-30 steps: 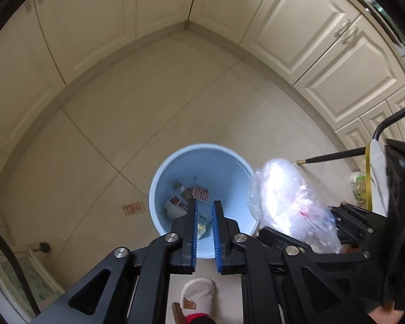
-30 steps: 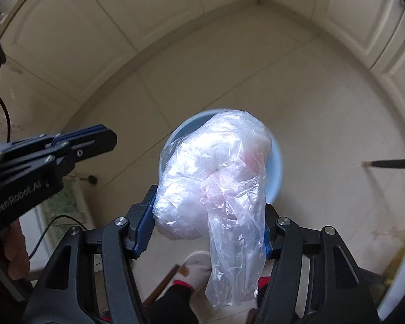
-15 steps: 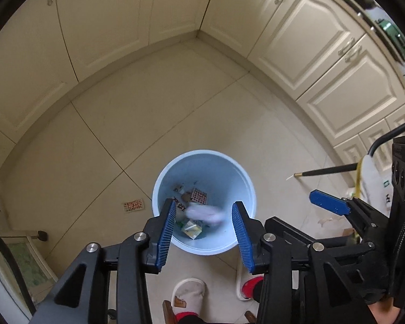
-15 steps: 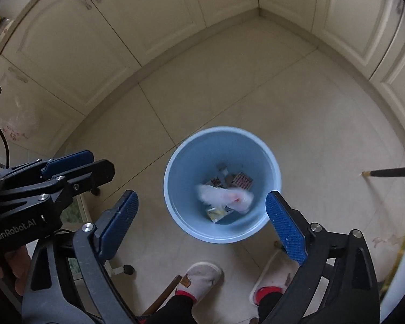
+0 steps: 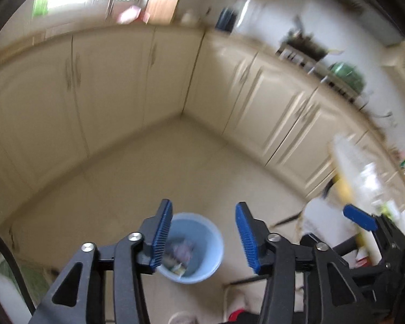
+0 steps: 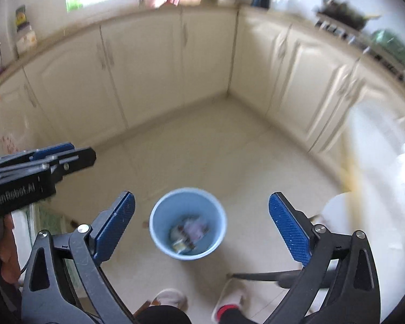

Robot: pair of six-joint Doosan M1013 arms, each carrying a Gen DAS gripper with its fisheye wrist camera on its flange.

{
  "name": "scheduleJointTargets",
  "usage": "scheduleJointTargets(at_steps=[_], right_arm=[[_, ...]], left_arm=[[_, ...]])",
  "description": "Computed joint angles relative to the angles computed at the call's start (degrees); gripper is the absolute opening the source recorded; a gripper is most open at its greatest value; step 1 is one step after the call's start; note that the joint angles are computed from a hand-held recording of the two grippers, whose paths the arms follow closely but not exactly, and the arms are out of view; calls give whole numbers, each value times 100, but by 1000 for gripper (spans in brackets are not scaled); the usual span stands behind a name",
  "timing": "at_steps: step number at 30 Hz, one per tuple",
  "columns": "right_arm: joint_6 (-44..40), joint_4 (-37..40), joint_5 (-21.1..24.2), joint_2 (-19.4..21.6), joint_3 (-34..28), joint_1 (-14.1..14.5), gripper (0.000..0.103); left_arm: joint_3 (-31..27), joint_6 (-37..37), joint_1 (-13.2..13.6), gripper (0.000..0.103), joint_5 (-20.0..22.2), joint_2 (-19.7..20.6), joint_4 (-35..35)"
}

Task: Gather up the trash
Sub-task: 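Move both tools back toward the marble table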

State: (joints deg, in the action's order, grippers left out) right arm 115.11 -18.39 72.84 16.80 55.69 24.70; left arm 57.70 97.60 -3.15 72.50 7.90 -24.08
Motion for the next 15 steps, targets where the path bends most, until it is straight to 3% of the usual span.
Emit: scheduleJointTargets(at_steps=[6, 10, 15], right_arm=[[688, -1299, -101, -634, 80, 328, 103], [1144, -1945, 118, -949, 154, 362, 103], [1735, -2543, 680, -1573, 659, 127, 103]], left_arm=[[362, 604, -319, 75, -778, -620, -559], [701, 1127, -714, 79, -1071, -971, -815], [945, 1278, -1658, 82, -1165, -1153, -469]])
